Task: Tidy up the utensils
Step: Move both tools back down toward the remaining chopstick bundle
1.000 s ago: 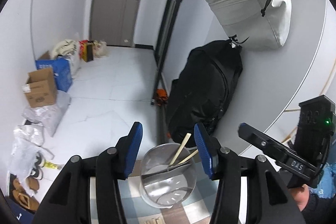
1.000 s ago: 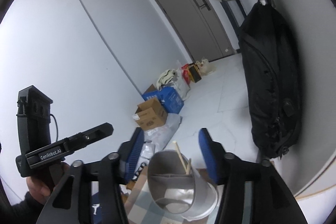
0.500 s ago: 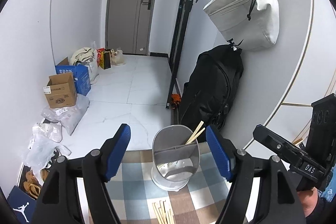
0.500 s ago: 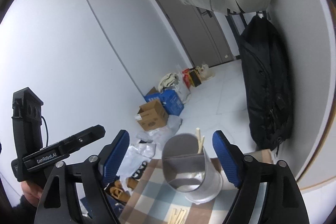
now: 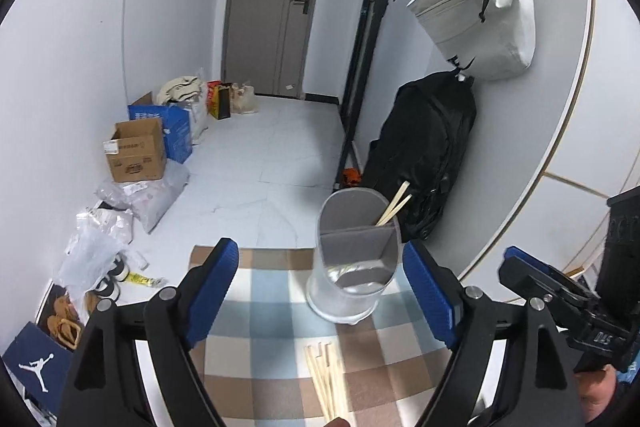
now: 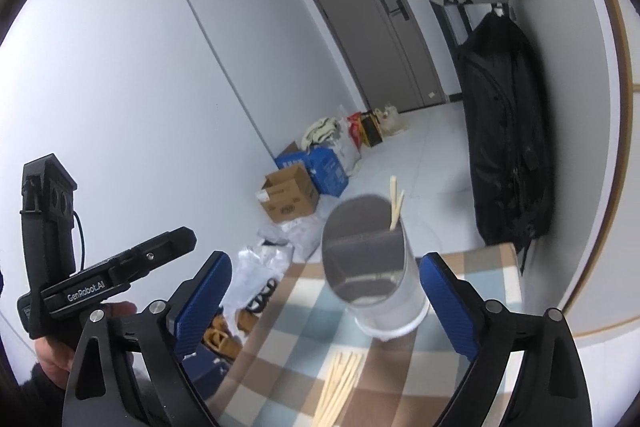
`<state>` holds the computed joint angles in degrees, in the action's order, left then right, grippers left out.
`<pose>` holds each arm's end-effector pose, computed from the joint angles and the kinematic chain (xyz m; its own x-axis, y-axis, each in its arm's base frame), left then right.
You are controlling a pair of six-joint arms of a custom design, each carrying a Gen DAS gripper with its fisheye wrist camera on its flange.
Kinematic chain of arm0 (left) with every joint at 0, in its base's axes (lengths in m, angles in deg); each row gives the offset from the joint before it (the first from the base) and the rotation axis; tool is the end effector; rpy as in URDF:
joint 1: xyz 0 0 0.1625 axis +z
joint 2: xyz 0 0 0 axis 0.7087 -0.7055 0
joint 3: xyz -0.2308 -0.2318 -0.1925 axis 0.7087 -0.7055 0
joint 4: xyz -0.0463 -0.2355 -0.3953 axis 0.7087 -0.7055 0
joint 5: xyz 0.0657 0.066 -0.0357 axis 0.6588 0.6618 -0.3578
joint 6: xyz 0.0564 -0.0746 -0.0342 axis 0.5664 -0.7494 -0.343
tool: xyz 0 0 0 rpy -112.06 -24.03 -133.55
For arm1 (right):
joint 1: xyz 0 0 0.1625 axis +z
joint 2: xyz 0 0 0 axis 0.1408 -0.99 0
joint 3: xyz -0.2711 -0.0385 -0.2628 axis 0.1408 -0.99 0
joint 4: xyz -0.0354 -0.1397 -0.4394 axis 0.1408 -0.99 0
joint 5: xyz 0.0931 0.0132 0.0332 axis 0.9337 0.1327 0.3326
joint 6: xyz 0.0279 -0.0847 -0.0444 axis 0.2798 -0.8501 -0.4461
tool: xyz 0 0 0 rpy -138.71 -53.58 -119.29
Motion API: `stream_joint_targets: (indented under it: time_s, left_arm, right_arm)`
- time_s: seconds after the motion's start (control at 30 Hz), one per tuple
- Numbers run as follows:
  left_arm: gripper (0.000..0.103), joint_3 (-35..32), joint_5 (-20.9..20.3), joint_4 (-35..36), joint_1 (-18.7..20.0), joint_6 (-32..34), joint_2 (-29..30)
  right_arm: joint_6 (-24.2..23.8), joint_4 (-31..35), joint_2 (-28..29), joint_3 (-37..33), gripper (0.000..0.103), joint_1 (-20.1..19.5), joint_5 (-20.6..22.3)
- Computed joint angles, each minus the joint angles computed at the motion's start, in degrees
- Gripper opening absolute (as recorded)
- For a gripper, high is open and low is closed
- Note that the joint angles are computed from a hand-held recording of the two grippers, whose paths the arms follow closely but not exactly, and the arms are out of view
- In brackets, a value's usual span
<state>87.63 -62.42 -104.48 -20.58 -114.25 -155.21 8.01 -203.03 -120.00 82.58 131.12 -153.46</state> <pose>-0.2200 -0.3298 0.4672 -0.7883 0.2777 -0.5490 0.5883 0.6015 -0.5405 0.4507 -0.2887 0.2194 -0.9221 -0.2591 0.2873 -0.3858 0.5599 -0.7333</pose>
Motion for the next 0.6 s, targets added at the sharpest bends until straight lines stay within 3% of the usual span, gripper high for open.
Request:
stream_joint_targets:
  time_s: [0.27,0.6]
  left_arm:
    - [0.082,3.77,0.03,4.35,0.30,-3.41,-4.68]
    - [0.082,7.88,-2.57,5.68,5.28,-5.20,-9.31]
  right_arm:
    - [3.42,3.12,0.18,2.60,0.100,0.78,-1.11]
    - [7.71,9.96,1.36,4.61,0.100,-0.94,0.29]
